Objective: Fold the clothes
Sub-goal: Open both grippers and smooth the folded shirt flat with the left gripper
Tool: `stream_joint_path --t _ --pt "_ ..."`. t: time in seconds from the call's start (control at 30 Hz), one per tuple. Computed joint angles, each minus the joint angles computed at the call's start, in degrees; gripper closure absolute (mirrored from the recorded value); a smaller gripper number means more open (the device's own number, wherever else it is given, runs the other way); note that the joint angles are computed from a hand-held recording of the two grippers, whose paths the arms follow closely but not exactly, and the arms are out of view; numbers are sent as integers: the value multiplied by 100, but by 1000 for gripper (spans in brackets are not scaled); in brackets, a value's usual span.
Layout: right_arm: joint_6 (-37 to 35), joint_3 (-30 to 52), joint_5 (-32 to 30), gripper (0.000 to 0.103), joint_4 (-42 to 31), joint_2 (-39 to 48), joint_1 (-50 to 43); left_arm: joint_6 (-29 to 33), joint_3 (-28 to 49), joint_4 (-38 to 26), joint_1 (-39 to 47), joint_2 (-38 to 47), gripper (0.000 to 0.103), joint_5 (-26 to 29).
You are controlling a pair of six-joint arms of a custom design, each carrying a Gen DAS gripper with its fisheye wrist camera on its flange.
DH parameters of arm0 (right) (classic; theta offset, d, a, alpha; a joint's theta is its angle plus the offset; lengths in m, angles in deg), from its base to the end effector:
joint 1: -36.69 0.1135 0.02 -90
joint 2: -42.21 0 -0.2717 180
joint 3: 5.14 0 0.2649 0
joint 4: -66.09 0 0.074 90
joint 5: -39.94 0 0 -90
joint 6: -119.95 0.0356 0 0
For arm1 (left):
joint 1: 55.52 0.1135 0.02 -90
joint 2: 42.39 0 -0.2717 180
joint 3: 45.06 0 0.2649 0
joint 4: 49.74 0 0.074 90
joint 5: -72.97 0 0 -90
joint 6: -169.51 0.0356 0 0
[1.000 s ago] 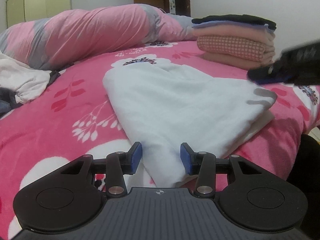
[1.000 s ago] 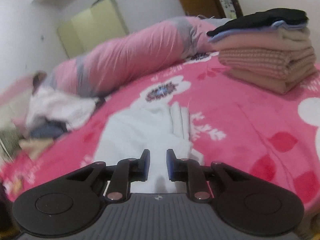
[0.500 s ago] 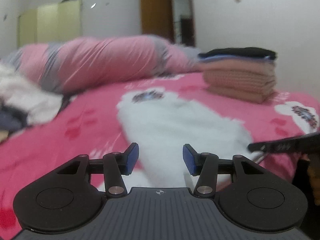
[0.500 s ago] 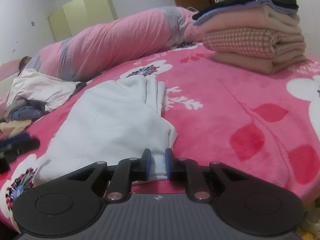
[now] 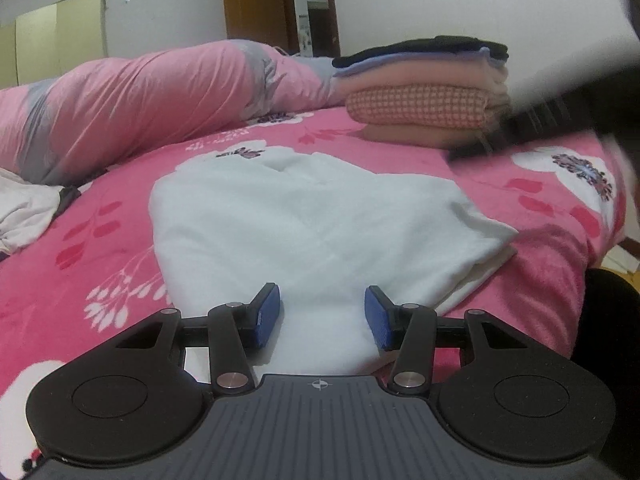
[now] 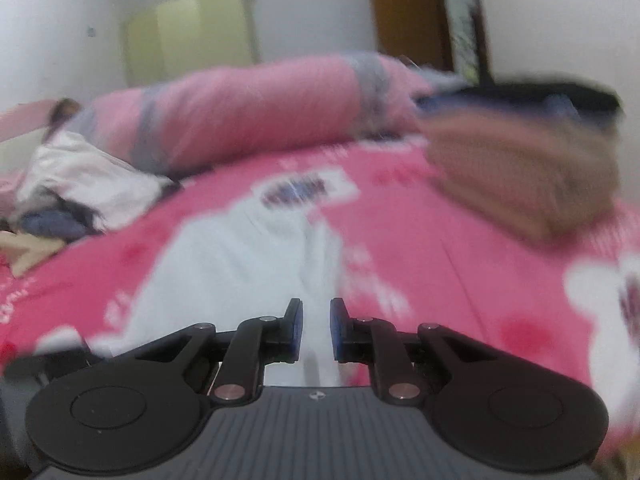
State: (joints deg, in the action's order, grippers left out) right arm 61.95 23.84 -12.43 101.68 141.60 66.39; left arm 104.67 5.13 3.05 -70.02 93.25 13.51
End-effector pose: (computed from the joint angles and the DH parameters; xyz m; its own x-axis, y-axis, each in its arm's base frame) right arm 0.2167 0.0986 0.0736 -0.3978 0.2562 -0.8810 0.2993 0.9439 0.1394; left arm 0.3086 -0.0985 -0.0171 -0.2051 0.4313 -0.8786 0.7922 0.6003 0.1097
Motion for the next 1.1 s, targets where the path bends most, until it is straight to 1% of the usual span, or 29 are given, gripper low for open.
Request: stream_joint_path --t 0.07,0.13,0.2,0.27,0.3,0.37,0.47,0.53,0.63,0.67,0.73,0.83,0.87,0.93,0.97,1.0,1.1 --pt "-754 483 -557 88 -189 -45 -404 3 -11 171 7 89 55 31" --pt "-1309 1139 -1221 88 -536 210 -806 -16 -22 301 4 145 55 50" --pt "-1666 1903 -1933 88 -952 742 -1178 -25 -44 504 4 247 55 68" --pt "-1809 2610 -2615 88 -1465 1342 -1552 -33 -65 715 5 355 55 85" --pt "-1828 2966 -2779 88 -1811 1655 -1712 -18 -74 812 6 402 55 92" --pt "-1845 3481 -2521 91 -2429 2115 -1897 20 -66 865 32 436 55 162" --pt "-1466 3562 -2431 90 -2606 2108 -2207 37 -32 821 103 447 55 312" --pt "-1564 3495 -2342 89 -2516 1889 -2134 53 -24 823 133 453 55 380" --pt "-1825 3741 -2761 89 -2494 1884 -2048 86 -26 880 176 489 55 462" --pt "-1897 3909 -2866 89 -2553 1991 -2049 81 -24 900 181 502 55 470" --pt "-1985 4464 -2812 89 -2865 2413 -2113 65 -22 948 183 527 55 479" --pt "-1662 5268 -2726 90 -3241 3090 -2564 49 -11 1004 194 565 55 507" --pt "-1508 5438 -2729 88 -3292 3239 -2701 52 1 1008 206 577 55 529" --pt "-1034 5163 -2881 88 -2971 3099 -2930 52 34 1002 235 598 55 580" --pt "-963 4913 -2877 88 -2776 2914 -2954 48 57 988 253 607 55 610" --pt "-924 4687 -2919 88 -2606 2732 -2961 45 80 975 272 615 55 640" --pt "-1042 4227 -3417 88 -2306 2249 -2856 61 92 1020 303 645 55 673"
